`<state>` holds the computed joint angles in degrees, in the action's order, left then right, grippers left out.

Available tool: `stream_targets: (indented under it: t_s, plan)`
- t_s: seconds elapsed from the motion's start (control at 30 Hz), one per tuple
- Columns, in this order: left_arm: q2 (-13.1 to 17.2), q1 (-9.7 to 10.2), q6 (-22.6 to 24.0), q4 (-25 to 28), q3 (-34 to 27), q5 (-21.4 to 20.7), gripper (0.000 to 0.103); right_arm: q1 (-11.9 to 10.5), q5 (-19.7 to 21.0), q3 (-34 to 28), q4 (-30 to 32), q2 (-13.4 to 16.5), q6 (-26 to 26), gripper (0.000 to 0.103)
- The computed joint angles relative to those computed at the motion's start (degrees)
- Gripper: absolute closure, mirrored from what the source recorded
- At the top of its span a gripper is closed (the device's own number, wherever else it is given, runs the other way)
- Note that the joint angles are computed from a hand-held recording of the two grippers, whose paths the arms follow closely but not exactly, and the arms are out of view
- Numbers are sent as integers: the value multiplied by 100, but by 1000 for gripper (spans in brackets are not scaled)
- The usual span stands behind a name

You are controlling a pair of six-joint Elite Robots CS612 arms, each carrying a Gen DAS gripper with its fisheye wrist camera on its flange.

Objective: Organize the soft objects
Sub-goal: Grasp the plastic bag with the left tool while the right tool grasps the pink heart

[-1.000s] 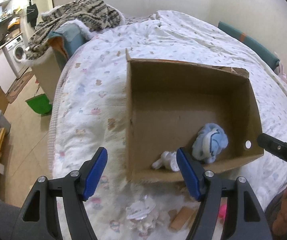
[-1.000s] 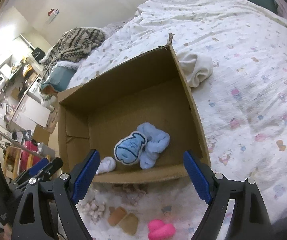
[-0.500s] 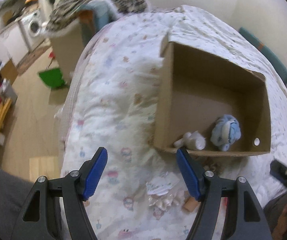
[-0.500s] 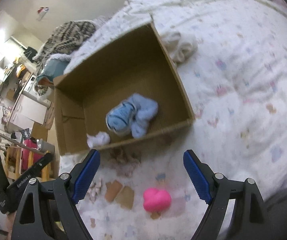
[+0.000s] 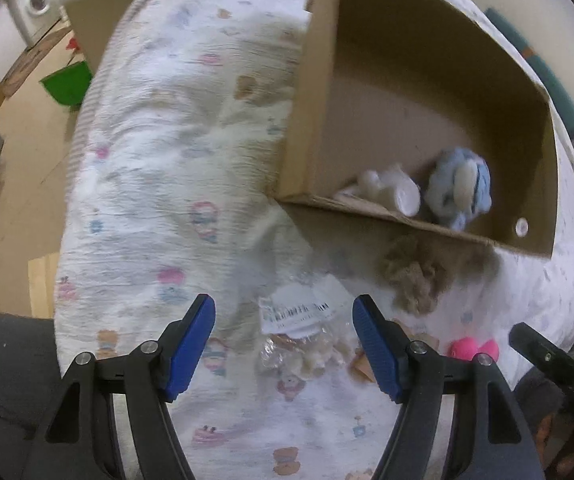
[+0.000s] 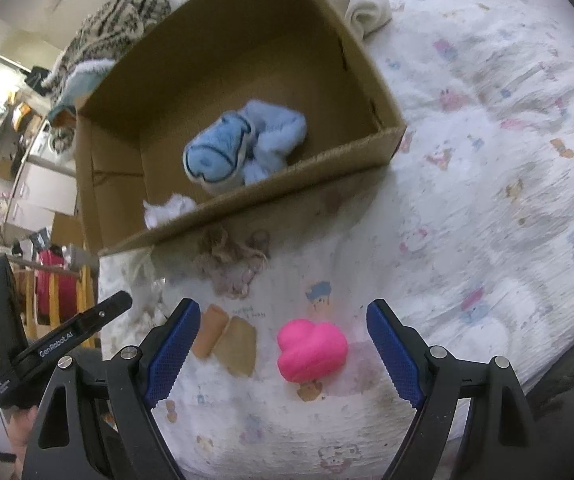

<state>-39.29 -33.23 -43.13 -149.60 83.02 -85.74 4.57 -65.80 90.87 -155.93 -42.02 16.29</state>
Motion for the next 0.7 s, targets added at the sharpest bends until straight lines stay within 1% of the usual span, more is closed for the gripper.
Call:
stream_targets:
  t_s: [0.13, 0.27, 0.3, 0.4, 0.47, 0.5, 0.53, 0.57, 0.6, 0.63, 0.7]
  plan:
    - [51, -83, 312, 113, -82, 140, 34, 12, 7, -105, 470, 49, -69, 12]
    - [62, -101, 457, -58, -71, -56, 34, 34, 6, -229, 931, 110, -196, 12]
    - [65, -108, 484, -61, -70, -52, 34, 48, 0, -265, 1054, 126, -266, 12]
    - [114, -126, 522, 238, -168, 57, 34, 119, -171, -370, 1313, 160, -487, 12]
    - [176, -106, 517, 398, -266, 6, 34, 173, -317, -421, 1384, 175, -607, 13]
    - [196, -103, 514, 423, -290, -1, 36, 199, -400, -443, 1413, 181, -664, 17]
    - [215, -102, 512, 433, -313, 14, 43, 227, -487, -465, 1438, 188, -716, 22]
    - [231, -99, 541, 384, -318, 16, 46, 246, -541, -479, 1444, 195, -745, 24]
    - [244, -102, 554, 402, -335, 66, 55, 265, -593, -486, 1450, 197, -766, 31]
    - [254, -103, 556, 401, -346, 107, 64, 271, -636, -494, 1449, 204, -785, 41]
    - [261, -86, 505, 393, -353, 128, 72, 296, -691, -503, 1433, 214, -759, 53]
